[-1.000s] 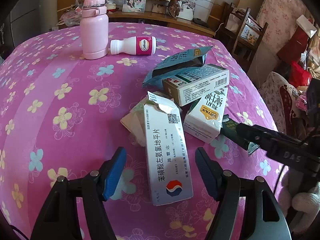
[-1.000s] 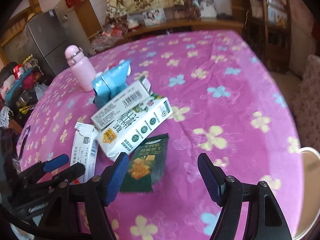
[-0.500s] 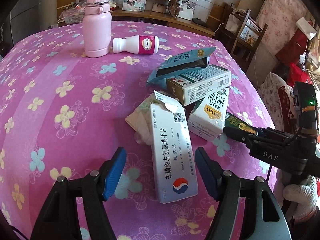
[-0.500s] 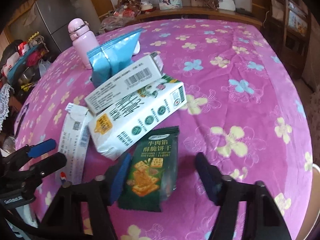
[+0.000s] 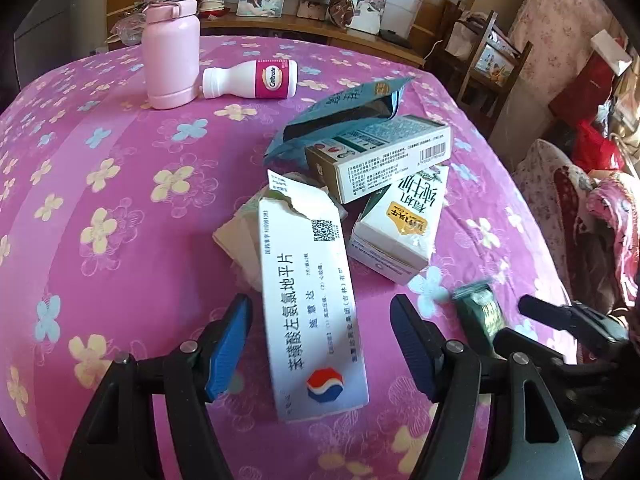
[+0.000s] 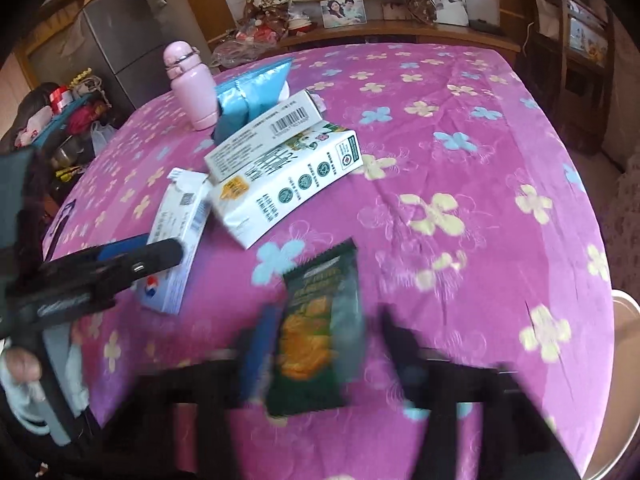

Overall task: Collect trash
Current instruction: 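Grasp the white medicine box with the left tool while the right tool grasps the green snack packet, then carry the medicine box and snack packet over the bucket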

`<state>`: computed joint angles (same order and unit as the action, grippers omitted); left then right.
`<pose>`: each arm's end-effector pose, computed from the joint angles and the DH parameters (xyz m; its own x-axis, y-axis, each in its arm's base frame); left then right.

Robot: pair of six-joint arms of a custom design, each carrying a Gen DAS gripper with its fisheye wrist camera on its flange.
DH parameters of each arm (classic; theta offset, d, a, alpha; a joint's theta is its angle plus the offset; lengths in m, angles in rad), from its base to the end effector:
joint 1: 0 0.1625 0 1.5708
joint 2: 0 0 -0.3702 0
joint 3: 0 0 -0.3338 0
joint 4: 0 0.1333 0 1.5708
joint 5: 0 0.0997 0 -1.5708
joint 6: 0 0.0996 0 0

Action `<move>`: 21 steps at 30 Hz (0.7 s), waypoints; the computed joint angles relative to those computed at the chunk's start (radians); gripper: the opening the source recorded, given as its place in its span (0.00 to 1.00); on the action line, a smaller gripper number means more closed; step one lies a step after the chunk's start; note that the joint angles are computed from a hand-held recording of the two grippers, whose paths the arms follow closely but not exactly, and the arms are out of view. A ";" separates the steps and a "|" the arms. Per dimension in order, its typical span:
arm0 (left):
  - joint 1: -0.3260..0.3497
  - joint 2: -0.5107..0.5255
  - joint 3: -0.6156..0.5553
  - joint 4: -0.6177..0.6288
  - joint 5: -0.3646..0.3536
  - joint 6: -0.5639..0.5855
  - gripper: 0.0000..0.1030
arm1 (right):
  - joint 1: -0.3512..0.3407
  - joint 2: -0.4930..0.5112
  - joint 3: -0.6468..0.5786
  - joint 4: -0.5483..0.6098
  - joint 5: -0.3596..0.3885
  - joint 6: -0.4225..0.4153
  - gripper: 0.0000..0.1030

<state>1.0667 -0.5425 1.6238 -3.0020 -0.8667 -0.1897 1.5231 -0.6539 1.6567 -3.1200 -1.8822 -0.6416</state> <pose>-0.1136 -0.6154 0.0219 -0.8462 0.0156 -0.5326 0.2996 0.8406 -0.4513 0.0737 -0.6121 0.0771 -0.7800 -0.3470 0.5207 -0.5319 0.8061 -0.2596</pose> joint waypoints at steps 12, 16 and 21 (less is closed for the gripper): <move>0.011 0.004 -0.001 -0.004 0.008 0.031 0.47 | 0.025 0.082 -0.020 -0.125 -0.125 -0.050 0.47; 0.003 -0.035 0.054 -0.043 -0.006 0.014 0.47 | 0.014 0.048 0.020 -0.142 -0.084 -0.046 0.34; -0.039 -0.078 0.125 -0.088 -0.013 0.016 0.47 | 0.011 -0.009 0.094 -0.188 -0.037 -0.058 0.34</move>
<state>1.0281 -0.6203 1.7493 -3.0901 -0.8800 -0.1739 1.5338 -0.6627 1.7509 -3.3076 -1.9193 -0.6999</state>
